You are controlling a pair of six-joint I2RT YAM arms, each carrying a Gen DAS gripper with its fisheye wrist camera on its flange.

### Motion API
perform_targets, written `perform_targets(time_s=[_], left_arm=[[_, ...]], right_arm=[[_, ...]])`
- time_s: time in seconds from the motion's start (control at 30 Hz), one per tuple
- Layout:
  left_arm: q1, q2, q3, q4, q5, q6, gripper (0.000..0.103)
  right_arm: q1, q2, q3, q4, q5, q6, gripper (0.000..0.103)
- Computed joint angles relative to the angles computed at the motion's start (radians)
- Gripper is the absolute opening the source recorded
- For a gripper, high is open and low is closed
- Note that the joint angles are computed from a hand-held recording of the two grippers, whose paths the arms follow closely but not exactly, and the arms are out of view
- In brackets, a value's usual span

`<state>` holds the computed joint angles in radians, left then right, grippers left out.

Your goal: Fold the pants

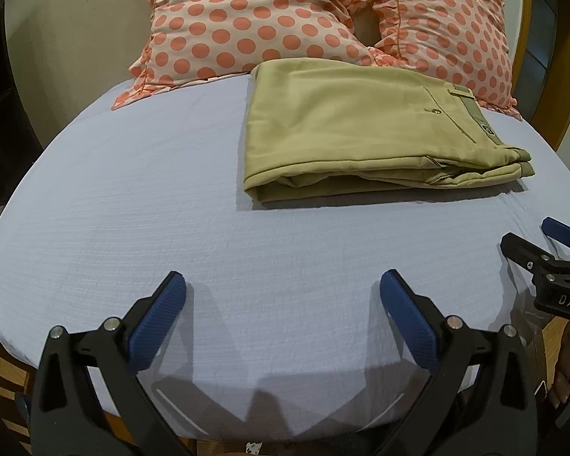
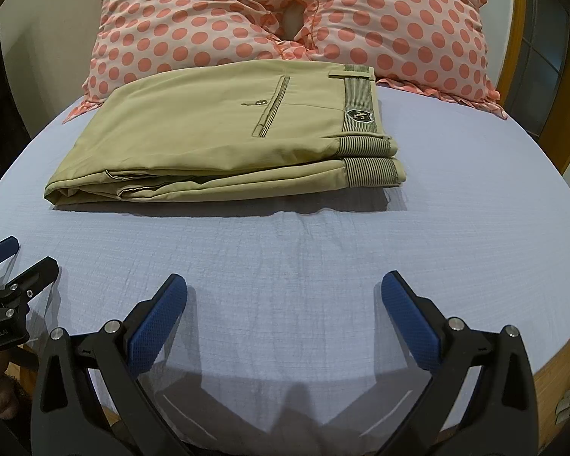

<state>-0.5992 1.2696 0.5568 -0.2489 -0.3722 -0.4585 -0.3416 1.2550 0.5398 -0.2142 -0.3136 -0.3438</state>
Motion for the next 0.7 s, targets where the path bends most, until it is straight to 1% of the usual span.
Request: perform_targets(time_s=[0.7], left_arm=[[-0.001,-0.002,-0.005,0.009,-0.004,0.001,0.101]], right_arm=[[-0.003,0.001,0.002,0.002,-0.002,0.001,0.102]])
